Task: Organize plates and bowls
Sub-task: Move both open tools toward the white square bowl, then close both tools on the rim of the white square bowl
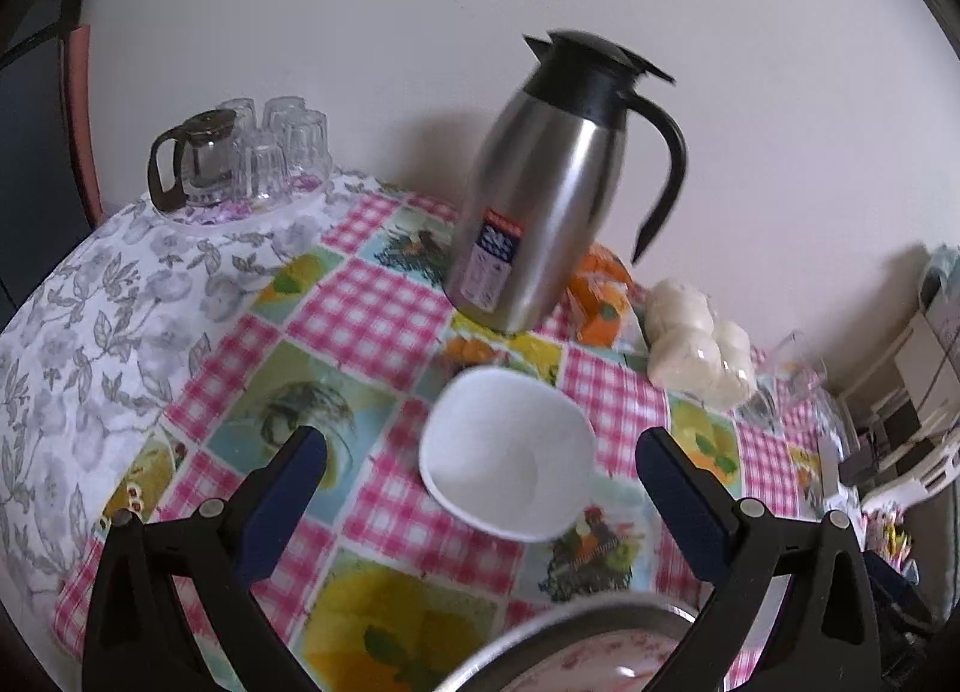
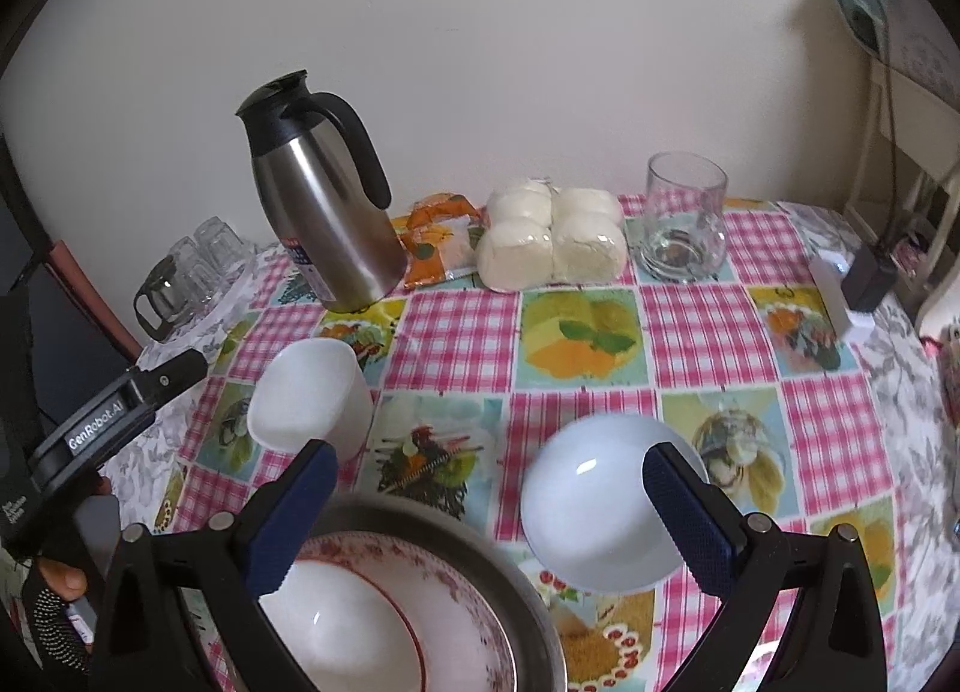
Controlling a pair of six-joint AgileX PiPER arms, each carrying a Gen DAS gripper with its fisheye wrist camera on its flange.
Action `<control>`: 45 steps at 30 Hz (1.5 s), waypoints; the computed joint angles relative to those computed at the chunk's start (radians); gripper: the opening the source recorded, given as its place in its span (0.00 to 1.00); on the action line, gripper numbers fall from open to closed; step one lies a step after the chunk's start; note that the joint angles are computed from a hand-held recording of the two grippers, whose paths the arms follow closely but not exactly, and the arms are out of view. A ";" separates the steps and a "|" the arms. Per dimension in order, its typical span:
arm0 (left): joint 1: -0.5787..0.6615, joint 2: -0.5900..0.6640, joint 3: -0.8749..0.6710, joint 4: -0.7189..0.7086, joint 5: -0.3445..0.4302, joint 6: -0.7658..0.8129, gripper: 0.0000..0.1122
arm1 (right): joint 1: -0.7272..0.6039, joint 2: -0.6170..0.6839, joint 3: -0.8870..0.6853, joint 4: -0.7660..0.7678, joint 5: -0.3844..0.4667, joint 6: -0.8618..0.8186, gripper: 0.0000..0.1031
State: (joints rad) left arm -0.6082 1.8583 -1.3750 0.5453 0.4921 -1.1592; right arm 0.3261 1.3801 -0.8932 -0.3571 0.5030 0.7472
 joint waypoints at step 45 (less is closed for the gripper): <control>0.194 0.334 -0.214 -0.726 0.027 0.746 0.21 | 0.135 0.838 -0.944 0.237 0.542 -0.243 0.18</control>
